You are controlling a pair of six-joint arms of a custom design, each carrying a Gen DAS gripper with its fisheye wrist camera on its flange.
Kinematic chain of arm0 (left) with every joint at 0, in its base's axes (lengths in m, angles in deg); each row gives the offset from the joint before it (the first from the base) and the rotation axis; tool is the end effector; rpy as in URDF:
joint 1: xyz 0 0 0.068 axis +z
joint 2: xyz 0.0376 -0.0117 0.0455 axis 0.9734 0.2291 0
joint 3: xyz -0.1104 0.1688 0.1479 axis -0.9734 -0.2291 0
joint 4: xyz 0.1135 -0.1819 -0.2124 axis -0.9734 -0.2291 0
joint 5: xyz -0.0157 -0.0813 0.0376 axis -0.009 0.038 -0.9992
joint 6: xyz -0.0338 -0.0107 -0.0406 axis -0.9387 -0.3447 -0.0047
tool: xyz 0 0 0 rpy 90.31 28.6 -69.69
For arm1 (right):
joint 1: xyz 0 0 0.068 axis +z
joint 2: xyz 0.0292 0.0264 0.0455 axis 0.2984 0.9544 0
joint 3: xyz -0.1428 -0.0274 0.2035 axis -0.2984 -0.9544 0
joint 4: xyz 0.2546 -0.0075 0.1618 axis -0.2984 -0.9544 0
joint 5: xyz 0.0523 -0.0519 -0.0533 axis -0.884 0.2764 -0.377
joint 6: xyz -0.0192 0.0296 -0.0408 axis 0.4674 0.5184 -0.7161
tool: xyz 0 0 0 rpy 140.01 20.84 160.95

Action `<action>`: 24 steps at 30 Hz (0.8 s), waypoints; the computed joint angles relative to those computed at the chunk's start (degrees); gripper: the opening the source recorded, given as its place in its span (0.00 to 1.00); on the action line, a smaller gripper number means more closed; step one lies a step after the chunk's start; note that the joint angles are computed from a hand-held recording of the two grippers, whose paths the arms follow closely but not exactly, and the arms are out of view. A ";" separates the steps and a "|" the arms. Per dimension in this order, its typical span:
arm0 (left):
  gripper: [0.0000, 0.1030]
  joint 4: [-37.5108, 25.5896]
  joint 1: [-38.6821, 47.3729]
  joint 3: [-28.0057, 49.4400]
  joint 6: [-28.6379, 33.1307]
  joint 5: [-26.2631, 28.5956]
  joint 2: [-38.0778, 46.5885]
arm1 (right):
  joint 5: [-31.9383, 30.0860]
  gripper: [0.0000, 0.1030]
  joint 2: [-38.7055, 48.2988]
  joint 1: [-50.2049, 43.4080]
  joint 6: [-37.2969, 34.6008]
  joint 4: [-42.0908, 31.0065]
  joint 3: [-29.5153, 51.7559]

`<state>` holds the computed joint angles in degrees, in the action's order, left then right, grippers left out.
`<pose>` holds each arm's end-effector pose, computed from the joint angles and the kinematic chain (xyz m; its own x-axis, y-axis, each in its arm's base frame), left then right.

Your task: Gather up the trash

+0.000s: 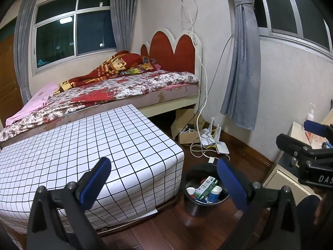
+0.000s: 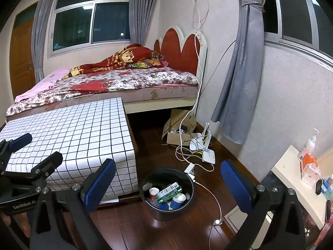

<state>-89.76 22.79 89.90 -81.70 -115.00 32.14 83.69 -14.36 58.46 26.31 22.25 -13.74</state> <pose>0.1990 -0.2415 0.3394 -0.4479 0.1679 -0.8782 0.3053 0.9519 0.0262 0.1363 0.0859 0.3730 -0.5153 0.0014 -0.8570 0.1668 0.9810 -0.0987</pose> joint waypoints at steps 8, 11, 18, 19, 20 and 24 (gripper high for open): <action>0.99 0.05 0.06 0.23 0.27 0.27 0.23 | -0.32 0.99 -0.16 -0.66 -0.41 0.16 -0.04; 0.99 -0.08 0.11 0.29 0.43 0.39 0.13 | -0.69 0.99 -0.33 -1.15 -0.68 0.33 -0.15; 0.99 0.06 0.43 0.68 1.22 0.97 0.28 | -0.43 0.99 -0.48 -1.00 -0.71 0.18 -0.10; 0.99 0.09 0.47 0.59 1.32 1.04 0.19 | -0.43 0.99 -0.48 -1.00 -0.71 0.18 -0.10; 0.99 0.07 0.45 0.62 1.30 1.01 0.23 | -0.58 0.99 -0.64 -1.16 -0.94 0.37 -0.21; 0.99 -0.01 0.33 0.74 1.14 0.88 0.35 | 0.20 0.99 -0.15 -0.13 0.15 -0.28 0.07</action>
